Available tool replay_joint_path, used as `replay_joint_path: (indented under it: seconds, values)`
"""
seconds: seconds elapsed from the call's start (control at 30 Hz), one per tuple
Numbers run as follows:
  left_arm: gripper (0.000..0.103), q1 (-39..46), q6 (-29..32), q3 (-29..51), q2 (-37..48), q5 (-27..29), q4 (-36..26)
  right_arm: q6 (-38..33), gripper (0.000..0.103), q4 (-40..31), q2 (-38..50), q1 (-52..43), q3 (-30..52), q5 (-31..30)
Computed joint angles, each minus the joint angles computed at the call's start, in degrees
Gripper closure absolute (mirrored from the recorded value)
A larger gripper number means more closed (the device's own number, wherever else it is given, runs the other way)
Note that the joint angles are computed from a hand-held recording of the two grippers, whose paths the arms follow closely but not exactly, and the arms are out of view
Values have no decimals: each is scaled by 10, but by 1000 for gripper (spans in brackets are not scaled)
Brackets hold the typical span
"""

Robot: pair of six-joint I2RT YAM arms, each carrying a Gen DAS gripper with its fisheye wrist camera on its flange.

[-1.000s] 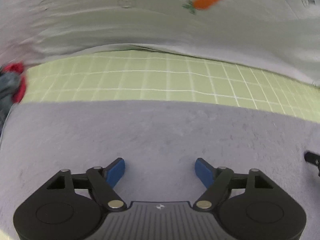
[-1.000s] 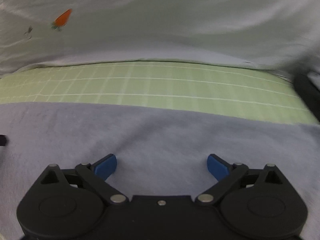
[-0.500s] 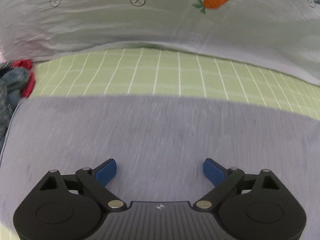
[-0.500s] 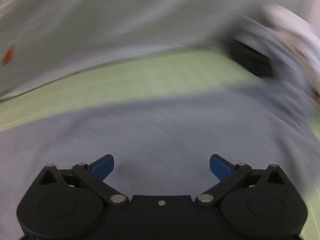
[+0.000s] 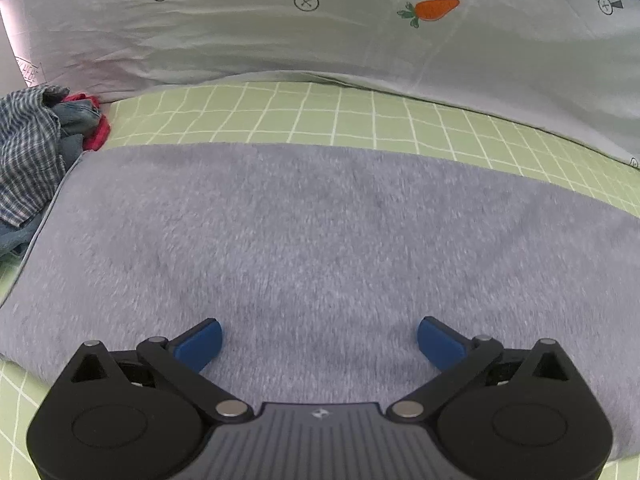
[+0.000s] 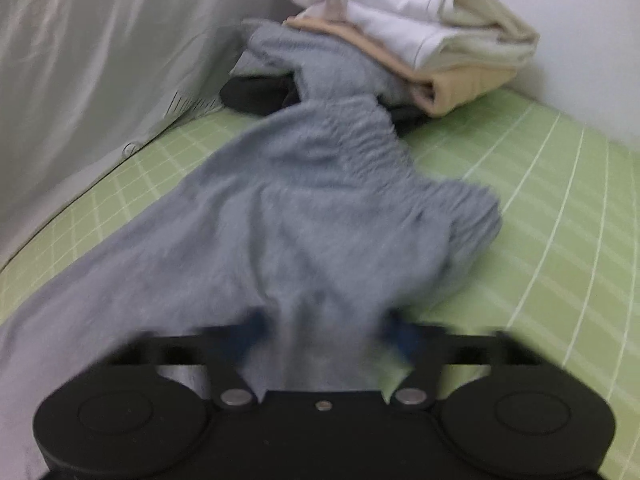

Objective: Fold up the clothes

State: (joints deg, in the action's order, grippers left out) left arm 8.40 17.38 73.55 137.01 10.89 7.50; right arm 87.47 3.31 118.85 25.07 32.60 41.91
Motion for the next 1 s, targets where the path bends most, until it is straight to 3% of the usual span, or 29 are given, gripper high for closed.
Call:
replay_joint_path:
  seconds: [0.03, 0.07, 0.2, 0.37, 0.43, 0.5, 0.53, 0.57, 0.7, 0.77, 0.8, 0.9, 1.0]
  values:
    - [0, -1, -5, -2, -3, -4, -4, -7, 85, 20, -11, -5, -21, 1]
    - [0, -2, -10, -4, -6, -9, -7, -15, 91, 40, -23, -11, -42, 2]
    - [0, 0, 6, -38, -30, -4, -16, -93, 93, 116, -32, -49, -96, 7]
    - [0, 11, 75, -127, -84, 21, -7, -185, 92, 93, -34, -102, -87, 9]
    - [0, 28, 79, -154, -101, 36, -6, -221, 81, 77, -33, -120, -76, 9]
    - [0, 56, 71, -171, -113, 49, -7, -217, 57, 37, -49, -109, -64, 0]
    - [0, 73, 53, -170, -115, 52, -9, -197, 29, 16, -57, -88, -59, -2]
    - [0, 91, 35, -168, -116, 55, -13, -177, 13, -5, -64, -68, -53, -4]
    - [1, 160, -38, -146, -111, 66, -28, -49, 7, -152, -51, 67, 31, 11]
    - [10, 195, -74, -120, -98, 77, -34, 3, 6, -223, -32, 126, 89, 13]
    - [16, 213, -91, -97, -87, 93, -46, 17, 5, -242, -22, 152, 116, 11]
    - [18, 253, -126, -7, -44, 152, -106, 48, 5, -292, 15, 211, 203, 1]
    - [24, 266, -142, 74, -1, 168, -141, 78, 5, -331, 49, 245, 268, -17]
